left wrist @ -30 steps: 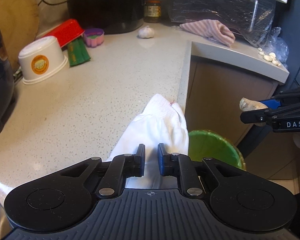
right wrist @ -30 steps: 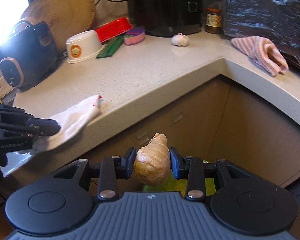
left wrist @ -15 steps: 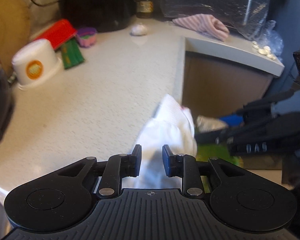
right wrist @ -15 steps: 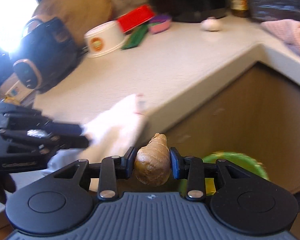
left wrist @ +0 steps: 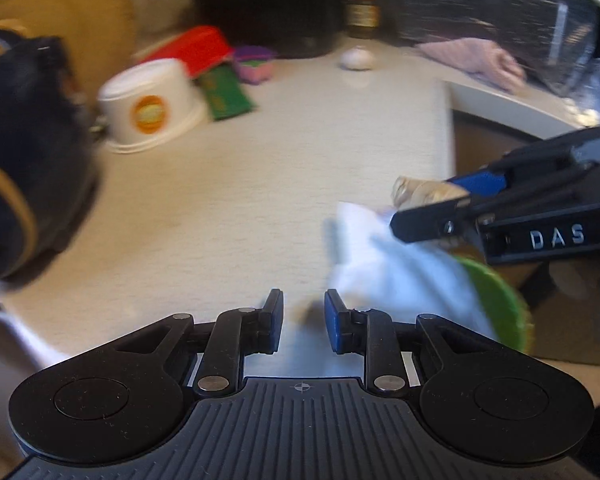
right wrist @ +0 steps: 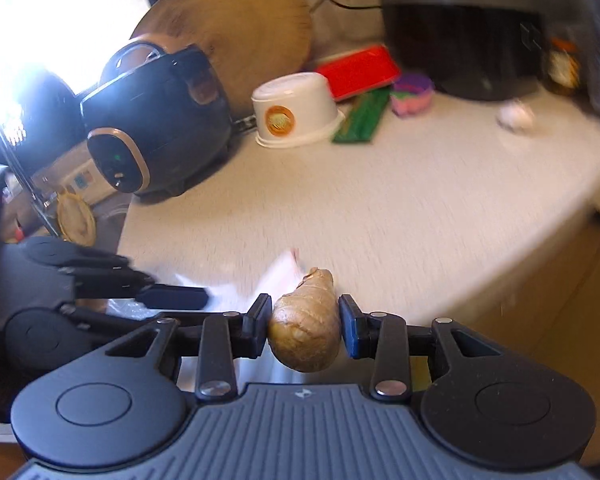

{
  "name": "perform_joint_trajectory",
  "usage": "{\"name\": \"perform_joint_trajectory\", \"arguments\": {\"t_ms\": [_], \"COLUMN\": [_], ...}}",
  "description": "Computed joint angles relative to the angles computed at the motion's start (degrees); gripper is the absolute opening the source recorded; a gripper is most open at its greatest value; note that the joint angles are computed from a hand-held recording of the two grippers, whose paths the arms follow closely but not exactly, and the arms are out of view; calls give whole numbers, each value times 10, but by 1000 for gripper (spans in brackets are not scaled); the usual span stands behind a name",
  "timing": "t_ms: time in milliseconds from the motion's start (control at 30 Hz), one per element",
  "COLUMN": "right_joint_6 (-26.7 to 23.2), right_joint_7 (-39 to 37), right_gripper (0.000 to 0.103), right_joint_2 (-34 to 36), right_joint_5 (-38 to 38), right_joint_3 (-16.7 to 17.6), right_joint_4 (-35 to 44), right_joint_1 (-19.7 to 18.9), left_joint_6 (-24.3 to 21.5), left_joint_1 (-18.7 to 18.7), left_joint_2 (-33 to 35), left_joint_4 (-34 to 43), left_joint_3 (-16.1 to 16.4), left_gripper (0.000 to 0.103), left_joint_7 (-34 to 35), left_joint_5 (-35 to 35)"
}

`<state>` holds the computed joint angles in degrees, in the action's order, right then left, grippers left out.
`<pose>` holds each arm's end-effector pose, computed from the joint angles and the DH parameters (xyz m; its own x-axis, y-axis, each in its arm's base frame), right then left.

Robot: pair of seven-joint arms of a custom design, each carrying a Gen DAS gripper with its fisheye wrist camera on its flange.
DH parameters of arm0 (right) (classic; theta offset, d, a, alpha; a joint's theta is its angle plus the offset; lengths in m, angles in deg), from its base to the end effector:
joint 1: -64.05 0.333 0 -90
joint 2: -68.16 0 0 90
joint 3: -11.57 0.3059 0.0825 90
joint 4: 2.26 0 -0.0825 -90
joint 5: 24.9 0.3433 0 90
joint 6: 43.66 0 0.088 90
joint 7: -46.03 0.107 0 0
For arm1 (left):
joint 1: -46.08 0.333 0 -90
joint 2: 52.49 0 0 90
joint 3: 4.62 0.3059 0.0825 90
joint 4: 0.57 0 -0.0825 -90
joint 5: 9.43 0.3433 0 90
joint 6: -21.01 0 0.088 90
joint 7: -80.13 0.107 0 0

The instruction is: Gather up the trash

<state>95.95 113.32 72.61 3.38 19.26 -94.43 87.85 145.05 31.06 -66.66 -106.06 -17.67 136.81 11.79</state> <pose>0.5075 0.3080 0.6564 0.6902 -0.6908 -0.2155 -0.5851 -0.3575 -0.7279 0.4265 -0.2295 0.6819 -0.0098 -0.9969 -0.0782 -0.7725 0.0572 -0.6324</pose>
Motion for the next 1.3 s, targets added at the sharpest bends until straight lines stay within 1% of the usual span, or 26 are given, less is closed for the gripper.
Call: {"name": "perform_joint_trajectory", "arguments": {"t_ms": [33, 100, 167, 200, 233, 267, 300, 333, 367, 400, 467, 500, 533, 600, 633, 700, 767, 867, 933, 967, 1000, 1033, 1100, 1200, 1233, 1300], "right_joint_6": [-5, -8, -1, 14, 38, 69, 100, 131, 153, 164, 177, 179, 178, 165, 155, 142, 136, 141, 137, 137, 139, 139, 138, 142, 144, 146], "right_joint_7": [4, 12, 10, 2, -16, -39, -52, -58, -60, -60, -43, -36, -27, -19, -23, -36, -41, -40, -38, -40, -43, -47, -56, -73, -78, -90], "right_gripper": [36, 36, 37, 39, 49, 63, 68, 70, 70, 70, 70, 70, 70, 70, 70, 70, 70, 70, 70, 70, 70, 70, 70, 70, 70, 70], "right_joint_2": [27, 73, 98, 95, 84, 66, 47, 28, 8, -7, -38, -50, -62, -81, -90, -104, -115, -126, -132, -136, -141, -145, -149, -150, -150, -146], "right_joint_5": [-16, -46, -76, -84, -76, -61, -53, -53, -54, -55, -65, -68, -69, -55, -41, -19, -16, -25, -22, -17, -12, -7, 5, 28, 34, 48], "right_joint_3": [2, 2, -2, -3, -1, 2, 2, 0, -2, -4, -8, -9, -9, -11, -12, -12, -8, 0, 2, 2, 2, 1, 1, 1, 3, 5], "right_joint_4": [34, 86, 111, 104, 84, 55, 26, -4, -33, -53, -92, -108, -121, -142, -151, -168, -187, -212, -221, -225, -231, -234, -236, -235, -234, -228], "right_joint_1": [4, 15, 27, 30, 28, 24, 23, 22, 20, 17, 10, 5, -1, -10, -13, -17, -19, -20, -20, -19, -18, -17, -14, -6, -3, 5], "left_joint_6": [-5, 4, 47, 81, 114, 137, 153, 165, 171, 172, 158, 134, 95, 3, -23, -42, -50, 1, -2, 3, 14, 38, 67, 129, 141, 150], "left_joint_1": [6, 15, 17, 15, 13, 12, 13, 15, 18, 21, 27, 26, 20, -4, -17, -36, -47, -31, -24, -20, -17, -15, -9, 5, 8, 14], "left_joint_2": [-4, -18, -35, -42, -44, -41, -31, -18, -1, 20, 68, 95, 125, 178, 191, 198, 205, 200, 208, 208, 205, 194, 177, 129, 110, 70], "left_joint_4": [-2, -12, -29, -39, -46, -45, -37, -26, -11, 7, 56, 87, 128, 200, 215, 221, 229, 209, 217, 213, 203, 183, 155, 88, 68, 34], "left_joint_3": [-1, 6, 23, 33, 41, 46, 46, 45, 40, 33, 13, 1, -9, -24, -26, -24, -21, -11, -9, -9, -8, -6, -4, 2, 3, 3], "left_gripper": [27, 26, 26, 26, 26, 26, 26, 26, 26, 26, 26, 26, 27, 28, 36, 40, 40, 42, 48, 48, 46, 42, 42, 42, 42, 41], "left_joint_7": [-17, -53, -81, -91, -101, -110, -120, -126, -134, -142, -170, -180, -176, -151, -146, -145, -143, -156, -151, -151, -157, -166, -176, -213, -229, -259], "left_joint_5": [8, 2, -32, -56, -78, -95, -105, -110, -106, -96, -55, -28, 3, 71, 103, 148, 157, 87, 41, 22, 11, 13, -2, -36, -29, -5]}}
